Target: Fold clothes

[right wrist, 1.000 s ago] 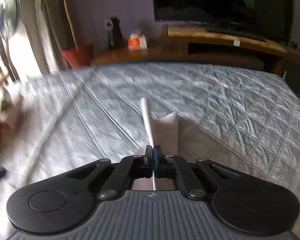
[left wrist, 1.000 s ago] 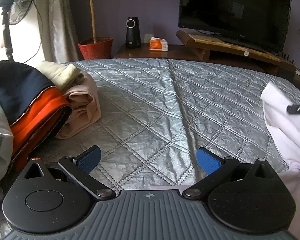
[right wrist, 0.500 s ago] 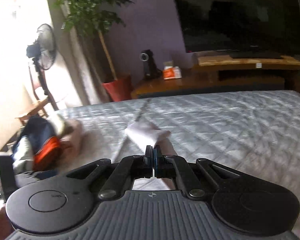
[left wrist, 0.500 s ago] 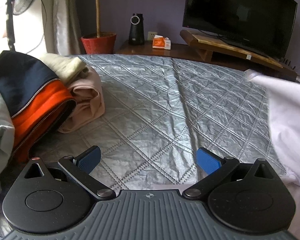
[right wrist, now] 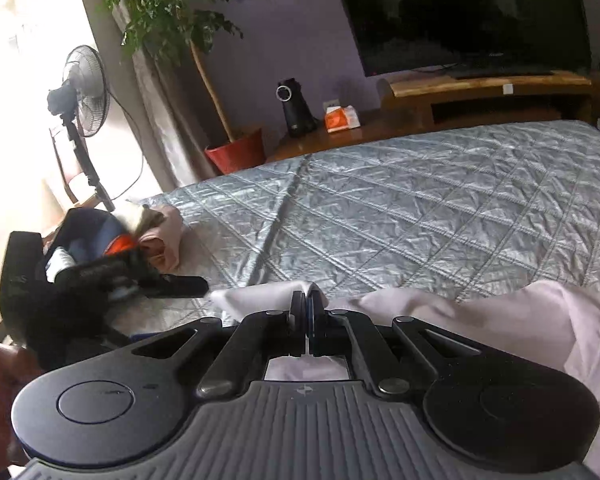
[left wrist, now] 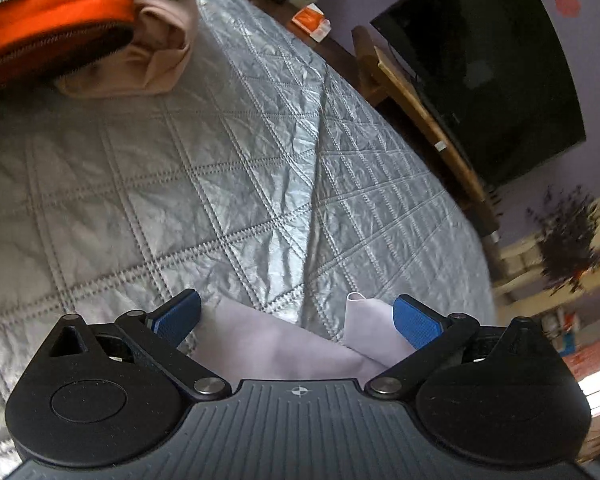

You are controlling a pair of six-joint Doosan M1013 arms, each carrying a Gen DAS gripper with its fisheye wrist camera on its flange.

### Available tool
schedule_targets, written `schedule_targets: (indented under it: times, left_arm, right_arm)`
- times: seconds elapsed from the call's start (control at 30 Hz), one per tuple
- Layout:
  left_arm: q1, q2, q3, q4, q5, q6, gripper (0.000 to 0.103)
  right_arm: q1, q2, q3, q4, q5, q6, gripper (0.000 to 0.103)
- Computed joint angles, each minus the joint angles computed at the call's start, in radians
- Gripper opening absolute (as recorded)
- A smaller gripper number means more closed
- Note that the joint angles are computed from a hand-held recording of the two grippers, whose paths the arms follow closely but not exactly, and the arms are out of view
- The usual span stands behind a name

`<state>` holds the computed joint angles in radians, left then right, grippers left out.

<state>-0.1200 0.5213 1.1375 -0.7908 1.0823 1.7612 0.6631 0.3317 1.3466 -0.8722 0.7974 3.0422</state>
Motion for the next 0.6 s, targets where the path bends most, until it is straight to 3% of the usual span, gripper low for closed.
schedule_targets:
  times: [0.13,0.27,0.47,0.53,0.6]
  left_arm:
    - [-0.025,-0.029,0.012,0.128,-0.079,-0.022,0.102]
    - [-0.04,-0.057,0.039,0.127,-0.126,0.088,0.103]
    - [0.018,0.017,-0.023,-0.118,0.068,-0.074,0.103]
    - [0.031,0.044,-0.038,-0.172,0.133,-0.165,0.103]
    - [0.036,0.055,-0.037,-0.209,0.152,-0.205,0.103]
  right_arm:
    - [0.011,0.001,0.007,-0.05,-0.003,0.055,0.003]
    - [0.02,-0.002,0.024,-0.115,-0.031,0.149,0.003]
    - [0.026,-0.011,0.041,-0.142,-0.031,0.18,0.003]
    - [0.02,-0.023,0.063,-0.17,-0.068,0.255,0.003]
    - [0.013,-0.037,0.088,-0.207,-0.111,0.349,0.003]
